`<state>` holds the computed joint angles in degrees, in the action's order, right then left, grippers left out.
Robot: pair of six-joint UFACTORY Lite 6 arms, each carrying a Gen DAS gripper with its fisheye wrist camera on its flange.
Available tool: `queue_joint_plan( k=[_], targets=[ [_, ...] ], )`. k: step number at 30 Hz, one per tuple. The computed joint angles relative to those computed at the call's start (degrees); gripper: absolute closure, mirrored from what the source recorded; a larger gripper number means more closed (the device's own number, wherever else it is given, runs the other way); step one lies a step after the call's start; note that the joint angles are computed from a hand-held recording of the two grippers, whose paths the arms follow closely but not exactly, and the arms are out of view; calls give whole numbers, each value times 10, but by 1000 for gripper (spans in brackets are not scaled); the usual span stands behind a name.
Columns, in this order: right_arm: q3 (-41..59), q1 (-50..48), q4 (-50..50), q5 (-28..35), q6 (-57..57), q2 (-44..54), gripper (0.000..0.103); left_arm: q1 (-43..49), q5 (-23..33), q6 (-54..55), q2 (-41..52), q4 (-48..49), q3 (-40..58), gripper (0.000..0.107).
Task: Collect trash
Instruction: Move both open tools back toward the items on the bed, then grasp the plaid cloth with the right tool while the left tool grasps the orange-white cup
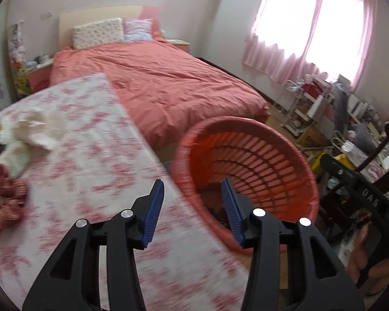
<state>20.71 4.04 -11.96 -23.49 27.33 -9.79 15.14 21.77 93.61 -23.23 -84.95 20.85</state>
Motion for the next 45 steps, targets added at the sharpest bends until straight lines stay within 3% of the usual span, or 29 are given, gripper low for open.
queue_joint_plan(
  k=[5, 10, 16, 21, 33, 40, 45],
  targets=[
    [-3, 87, 132, 28, -96, -27, 69, 152, 61, -7, -59, 94, -24, 60],
    [18, 211, 343, 37, -254, -25, 69, 344, 158, 62, -70, 135, -20, 57],
    [84, 378, 577, 13, -426, 35, 69, 549, 241, 180, 10, 136, 27, 54],
    [169, 486, 685, -1, -502, 114, 69, 664, 259, 254, 114, 127, 95, 50],
    [430, 626, 848, 16, -662, 332, 69, 775, 269, 285, 332, 128, 268, 48],
    [584, 648, 941, 48, -763, 448, 69, 799, 276, 271, 397, 149, 330, 48],
    [701, 654, 1088, 44, -919, 533, 69, 805, 277, 268, 413, 158, 343, 48]
  ],
)
